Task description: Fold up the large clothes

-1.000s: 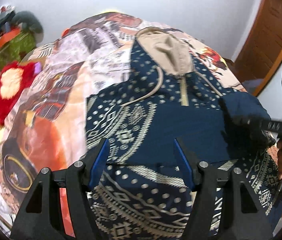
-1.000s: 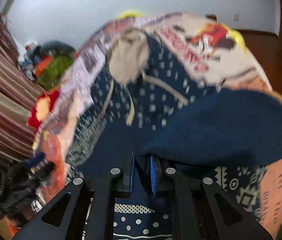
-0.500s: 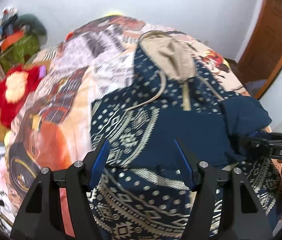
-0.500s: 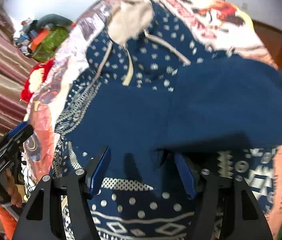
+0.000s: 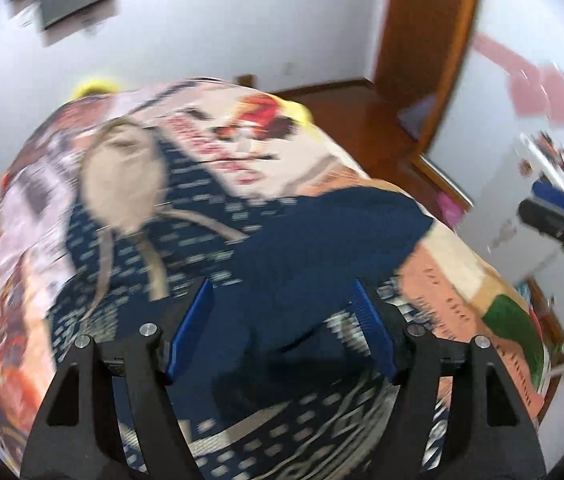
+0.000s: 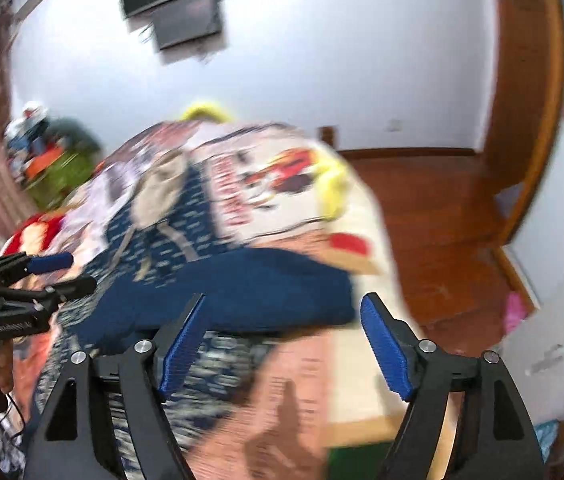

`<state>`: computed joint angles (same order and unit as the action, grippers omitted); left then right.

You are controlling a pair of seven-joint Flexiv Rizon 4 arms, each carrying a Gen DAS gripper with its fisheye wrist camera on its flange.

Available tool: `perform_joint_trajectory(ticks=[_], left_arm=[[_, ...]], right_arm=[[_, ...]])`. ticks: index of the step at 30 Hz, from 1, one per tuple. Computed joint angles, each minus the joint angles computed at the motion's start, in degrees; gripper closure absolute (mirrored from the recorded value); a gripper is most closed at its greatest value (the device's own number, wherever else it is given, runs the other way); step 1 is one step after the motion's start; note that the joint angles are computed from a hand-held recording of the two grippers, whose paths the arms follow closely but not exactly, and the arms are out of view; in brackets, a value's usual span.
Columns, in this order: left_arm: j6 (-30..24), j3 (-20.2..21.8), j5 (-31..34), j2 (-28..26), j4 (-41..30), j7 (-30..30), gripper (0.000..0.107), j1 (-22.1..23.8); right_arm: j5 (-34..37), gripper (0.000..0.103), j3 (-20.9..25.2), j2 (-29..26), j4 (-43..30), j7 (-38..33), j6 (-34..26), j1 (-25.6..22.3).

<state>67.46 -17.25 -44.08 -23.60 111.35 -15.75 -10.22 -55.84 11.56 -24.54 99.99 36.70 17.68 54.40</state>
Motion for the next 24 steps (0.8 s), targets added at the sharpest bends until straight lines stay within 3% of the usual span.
perform_joint_trajectory(ticks=[2, 5, 9, 12, 15, 17, 18, 19, 24], left_arm=[[-0.65, 1.10, 4.65, -1.43, -1.12, -2.92, 0.036, -2.74], [-1.70, 1.83, 11.13, -3.79, -2.89, -5.88, 0.036, -5.67], [2.63, 5.22, 22.83, -8.03, -5.63, -11.29, 0.036, -10.94], [6.84, 6.29, 27.99, -10.02, -6.44, -14.30, 0.040, -12.48], [9.01, 3.58, 29.27, -10.81, -6.36, -15.09, 0.062, -10.46], [8.16, 0.11, 28.09, -10.57, -6.07, -14.37, 0.090, -7.60], [8.04, -1.33, 27.38, -10.37, -5.85, -13.93, 0.096, -6.47], [8.88, -3.03, 26.44, -10.07, -5.25, -13.18, 0.101, -5.13], [11.66, -10.66, 20.99, -8.47, -3.62, -10.80, 0.103, 1.27]], right_arm=[[1.51, 0.024, 1.03, 2.50, 2.98, 3.65, -3.07, 0.85], [2.71, 0.024, 2.89, 5.13, 7.02, 8.62, -2.97, 0.34], [4.14, 0.024, 4.60, 6.55, 10.86, 14.02, -0.39, -0.82], [4.09, 0.024, 4.98, 6.63, 12.52, 16.38, 1.88, -1.48], [3.70, 0.024, 4.88, 5.98, 13.28, 17.69, 4.38, -1.98], [3.72, 0.024, 4.66, 5.34, 13.51, 17.55, 6.53, -2.54], [3.71, 0.024, 4.53, 5.09, 13.50, 17.50, 7.11, -2.60], [3.57, 0.024, 4.37, 4.78, 13.52, 17.41, 8.08, -2.75], [2.45, 0.024, 3.21, 3.58, 12.83, 15.59, 11.07, -3.26]])
